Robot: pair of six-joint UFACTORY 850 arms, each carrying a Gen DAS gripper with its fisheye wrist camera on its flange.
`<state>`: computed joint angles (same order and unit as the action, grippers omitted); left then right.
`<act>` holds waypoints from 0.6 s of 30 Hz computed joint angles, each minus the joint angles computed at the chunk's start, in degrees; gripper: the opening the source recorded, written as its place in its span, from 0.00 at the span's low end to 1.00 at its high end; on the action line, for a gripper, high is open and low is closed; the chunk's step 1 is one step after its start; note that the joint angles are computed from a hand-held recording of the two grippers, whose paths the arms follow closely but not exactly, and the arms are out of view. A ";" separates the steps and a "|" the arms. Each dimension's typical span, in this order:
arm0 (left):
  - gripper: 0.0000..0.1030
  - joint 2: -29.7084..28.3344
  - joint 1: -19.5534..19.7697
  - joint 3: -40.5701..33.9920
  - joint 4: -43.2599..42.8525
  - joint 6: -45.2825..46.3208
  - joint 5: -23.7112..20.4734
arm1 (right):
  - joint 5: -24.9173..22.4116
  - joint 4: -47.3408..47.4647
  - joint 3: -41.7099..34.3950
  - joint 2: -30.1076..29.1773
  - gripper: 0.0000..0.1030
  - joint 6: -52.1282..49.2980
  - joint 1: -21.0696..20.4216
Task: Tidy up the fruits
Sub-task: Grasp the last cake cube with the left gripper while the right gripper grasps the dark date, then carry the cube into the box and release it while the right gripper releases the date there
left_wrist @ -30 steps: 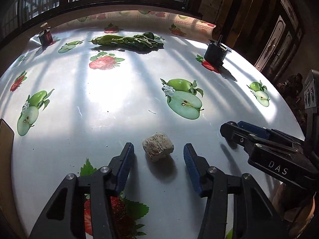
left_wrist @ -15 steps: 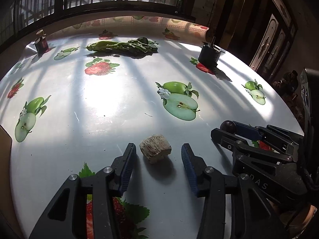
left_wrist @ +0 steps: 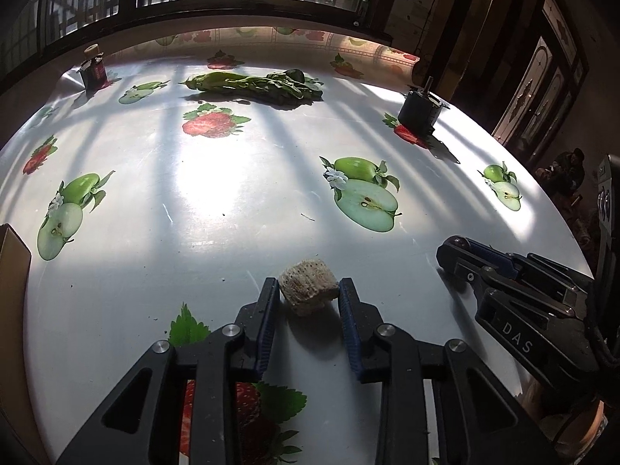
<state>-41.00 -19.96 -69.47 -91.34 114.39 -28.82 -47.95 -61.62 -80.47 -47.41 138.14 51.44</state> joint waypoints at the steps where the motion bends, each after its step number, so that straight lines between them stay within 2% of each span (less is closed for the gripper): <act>1: 0.29 0.09 -0.01 0.10 -0.31 0.29 0.21 | -0.21 0.03 -0.10 -0.05 0.22 0.14 0.05; 10: 0.29 2.59 0.91 2.50 -6.04 3.86 1.76 | -2.58 0.59 -1.82 -0.57 0.22 1.05 1.11; 12: 0.29 4.51 2.01 4.35 -7.74 5.51 1.02 | -3.55 0.90 -2.82 -0.70 0.22 0.63 1.76; 18: 0.29 11.86 7.27 12.43 -16.88 18.25 -1.65 | -6.34 0.41 -9.02 -2.35 0.22 -3.17 4.66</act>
